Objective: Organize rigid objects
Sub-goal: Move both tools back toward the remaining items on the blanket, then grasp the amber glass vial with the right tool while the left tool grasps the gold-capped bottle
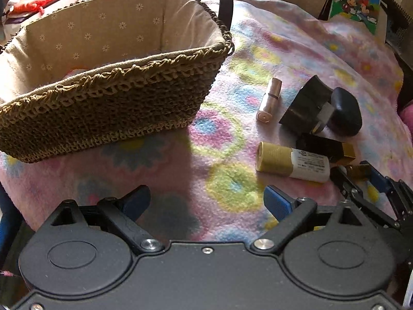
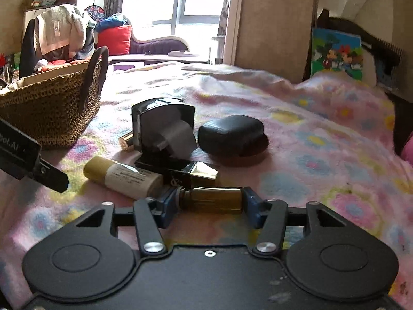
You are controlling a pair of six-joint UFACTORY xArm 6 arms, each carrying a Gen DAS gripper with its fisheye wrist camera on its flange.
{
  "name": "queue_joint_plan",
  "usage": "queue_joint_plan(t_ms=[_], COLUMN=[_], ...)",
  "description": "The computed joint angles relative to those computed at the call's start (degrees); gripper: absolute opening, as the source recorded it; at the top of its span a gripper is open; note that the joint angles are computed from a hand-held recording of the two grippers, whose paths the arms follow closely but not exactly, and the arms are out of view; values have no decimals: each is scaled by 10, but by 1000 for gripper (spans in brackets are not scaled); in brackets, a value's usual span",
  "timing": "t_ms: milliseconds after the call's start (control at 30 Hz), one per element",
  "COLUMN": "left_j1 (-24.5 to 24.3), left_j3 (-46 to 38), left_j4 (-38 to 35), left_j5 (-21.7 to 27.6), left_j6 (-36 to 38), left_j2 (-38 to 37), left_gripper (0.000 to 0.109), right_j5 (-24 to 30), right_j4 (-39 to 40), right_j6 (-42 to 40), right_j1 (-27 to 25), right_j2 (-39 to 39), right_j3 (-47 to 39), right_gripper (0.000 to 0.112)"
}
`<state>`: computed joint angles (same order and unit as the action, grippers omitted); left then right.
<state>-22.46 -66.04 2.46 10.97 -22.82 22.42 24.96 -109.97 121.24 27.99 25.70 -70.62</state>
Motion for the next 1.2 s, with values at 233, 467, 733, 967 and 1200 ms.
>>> queue_joint_plan(t_ms=[233, 467, 733, 967, 1200], left_j1=[1, -9, -31, -47, -54], left_j3=[10, -29, -105, -121, -150], left_j4=[3, 149, 43, -63, -35], left_j5=[-21, -14, 13, -4, 24], left_j6=[5, -77, 30, 140, 134], left_j2=[-6, 14, 67, 86, 106], left_gripper=[95, 99, 99, 99, 99], right_j5=[66, 102, 110, 112, 113], right_j4=[-34, -57, -80, -81, -78], right_j6=[100, 127, 157, 159, 155], right_j1=[3, 13, 15, 16, 17], right_j2=[-25, -8, -10, -12, -11], right_j3=[49, 45, 55, 57, 56], right_gripper=[53, 54, 54, 54, 54])
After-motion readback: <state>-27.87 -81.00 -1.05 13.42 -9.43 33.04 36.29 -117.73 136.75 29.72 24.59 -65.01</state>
